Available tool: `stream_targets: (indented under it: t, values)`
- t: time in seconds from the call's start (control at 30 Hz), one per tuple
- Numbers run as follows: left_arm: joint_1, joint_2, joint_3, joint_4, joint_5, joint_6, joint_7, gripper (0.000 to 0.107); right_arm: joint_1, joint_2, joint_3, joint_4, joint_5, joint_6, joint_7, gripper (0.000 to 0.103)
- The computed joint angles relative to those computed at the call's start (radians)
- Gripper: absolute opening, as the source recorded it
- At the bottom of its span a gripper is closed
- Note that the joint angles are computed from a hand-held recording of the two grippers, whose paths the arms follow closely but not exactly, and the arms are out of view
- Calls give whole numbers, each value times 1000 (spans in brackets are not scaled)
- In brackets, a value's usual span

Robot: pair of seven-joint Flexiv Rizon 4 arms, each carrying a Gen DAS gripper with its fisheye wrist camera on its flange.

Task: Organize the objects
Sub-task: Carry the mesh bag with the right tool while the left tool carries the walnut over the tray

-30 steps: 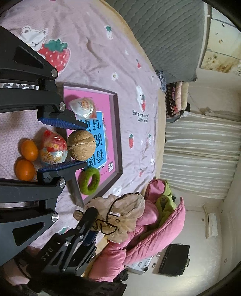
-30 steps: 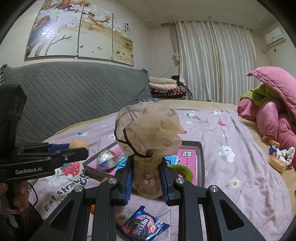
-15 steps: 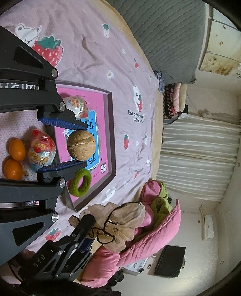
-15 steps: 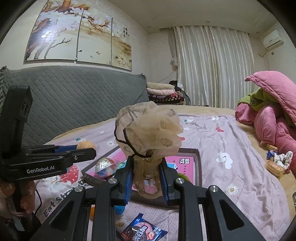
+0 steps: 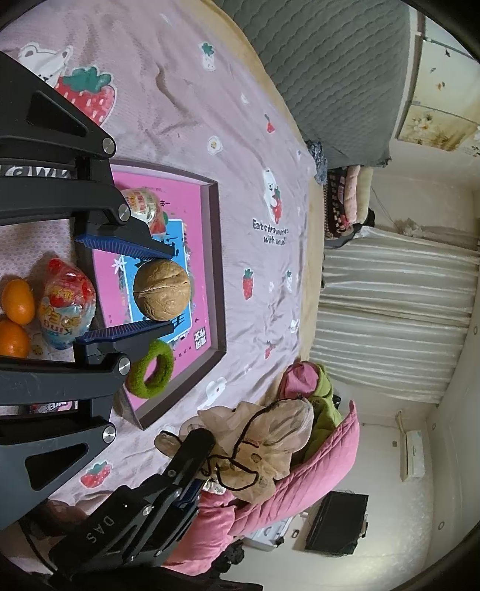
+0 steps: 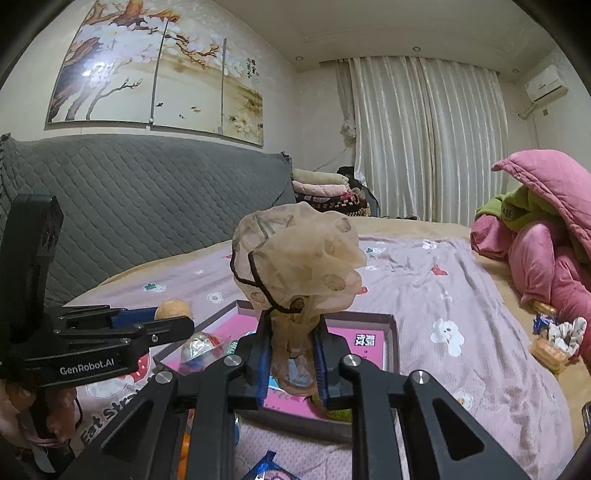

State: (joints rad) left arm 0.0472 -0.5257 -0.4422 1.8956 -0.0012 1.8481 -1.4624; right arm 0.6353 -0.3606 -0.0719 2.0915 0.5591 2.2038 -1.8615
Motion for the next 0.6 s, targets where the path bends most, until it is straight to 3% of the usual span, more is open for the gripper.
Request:
stream_targets:
  t: [0.6]
  values:
    - [-50,-48,37,-82,-45,-35,40,34,-29,-44,-16,-65,-83,-33,28,17]
